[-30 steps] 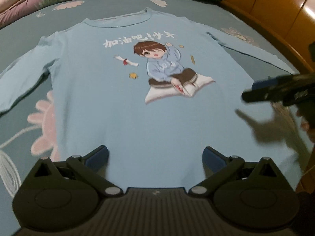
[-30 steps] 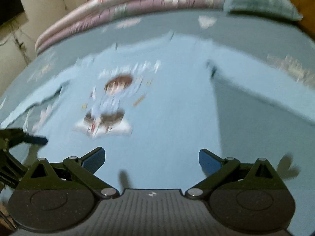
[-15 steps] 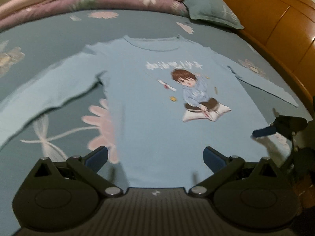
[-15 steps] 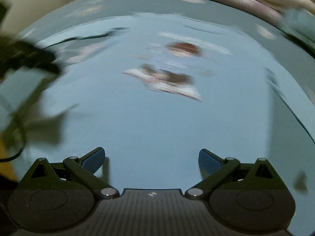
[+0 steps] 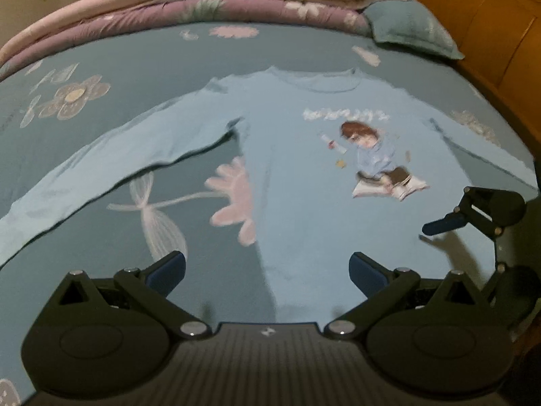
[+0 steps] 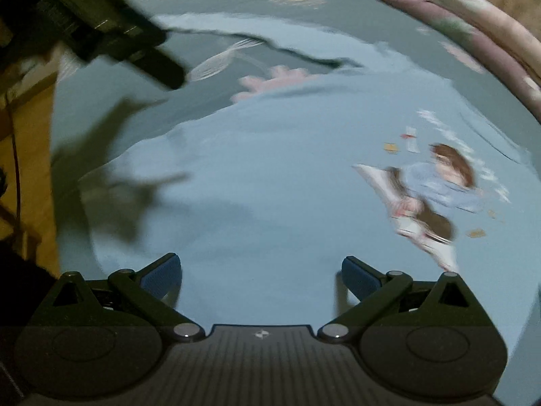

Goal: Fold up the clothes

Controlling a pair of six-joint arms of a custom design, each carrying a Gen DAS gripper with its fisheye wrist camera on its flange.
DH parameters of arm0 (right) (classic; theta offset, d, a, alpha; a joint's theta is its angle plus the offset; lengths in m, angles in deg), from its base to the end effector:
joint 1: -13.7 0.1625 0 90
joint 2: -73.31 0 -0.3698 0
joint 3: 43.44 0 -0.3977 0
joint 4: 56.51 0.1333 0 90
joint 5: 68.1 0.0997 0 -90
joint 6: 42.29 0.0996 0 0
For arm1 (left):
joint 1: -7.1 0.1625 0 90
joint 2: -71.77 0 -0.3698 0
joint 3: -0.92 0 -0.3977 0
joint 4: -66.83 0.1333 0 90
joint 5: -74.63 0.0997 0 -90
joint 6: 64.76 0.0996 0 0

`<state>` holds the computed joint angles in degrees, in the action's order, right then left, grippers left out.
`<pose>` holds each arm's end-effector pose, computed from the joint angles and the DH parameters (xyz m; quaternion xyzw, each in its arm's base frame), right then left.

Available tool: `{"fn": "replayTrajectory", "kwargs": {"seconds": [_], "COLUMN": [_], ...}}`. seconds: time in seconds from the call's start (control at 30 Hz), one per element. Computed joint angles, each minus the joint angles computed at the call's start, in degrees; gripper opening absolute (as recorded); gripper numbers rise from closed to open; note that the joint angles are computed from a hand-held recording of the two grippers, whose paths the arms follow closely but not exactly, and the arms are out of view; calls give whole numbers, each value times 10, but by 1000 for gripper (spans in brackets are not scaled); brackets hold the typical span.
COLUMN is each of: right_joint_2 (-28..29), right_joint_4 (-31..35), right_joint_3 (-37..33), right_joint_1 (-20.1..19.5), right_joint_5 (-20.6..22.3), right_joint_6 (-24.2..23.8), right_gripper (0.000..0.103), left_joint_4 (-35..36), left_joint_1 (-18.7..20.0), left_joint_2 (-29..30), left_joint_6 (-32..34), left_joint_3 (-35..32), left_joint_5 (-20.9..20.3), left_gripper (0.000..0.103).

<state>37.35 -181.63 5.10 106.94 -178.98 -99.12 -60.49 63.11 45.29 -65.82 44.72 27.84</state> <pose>0.1437 -0.8084 0.2453 0.4521 -0.8527 0.0914 0.2453 -0.2965 -0.8002 0.1749 0.1982 0.8962 -0.2631 0.2972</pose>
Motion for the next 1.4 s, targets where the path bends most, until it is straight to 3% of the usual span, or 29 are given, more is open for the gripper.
{"fn": "replayTrajectory", "kwargs": {"seconds": [0.13,0.27,0.33,0.4,0.5,0.57,0.7,0.87,1.0,1.23,1.4], "right_joint_2": [6,2,-7,-21,-27,-26,-34,-45,-46,-50,-38], "right_joint_4": [-26,-32,-32,-38,-43,-48,-56,-100,-97,-113,-110], "right_joint_3": [-25,-31,-23,-4,4,6,17,51,50,63,49], "right_joint_1": [-12,-28,-37,-45,-49,-49,-55,-56,-56,-55,-47], "right_joint_5": [-26,-46,-38,-17,-8,-6,11,15,15,11,-16], "right_joint_6": [42,80,98,108,105,98,94,82,83,87,108], "right_gripper": [103,103,103,103,103,103,103,103,103,103,103], "left_joint_4": [7,71,101,134,154,180,188,176,222,175,135], "left_joint_1": [-1,6,10,14,17,20,7,12,22,22,31], "left_joint_2": [36,31,23,16,-3,-8,0,83,161,103,117], "left_joint_6": [20,0,-27,-66,-138,-169,-160,-102,-105,-129,-89], "left_joint_3": [-46,-41,-27,-14,20,15,-9,-140,-263,-163,-206], "left_joint_5": [-65,-183,-221,-232,-223,-244,-193,-168,-160,-147,-105], "left_gripper": [102,102,102,102,102,102,102,102,102,102,102]}}
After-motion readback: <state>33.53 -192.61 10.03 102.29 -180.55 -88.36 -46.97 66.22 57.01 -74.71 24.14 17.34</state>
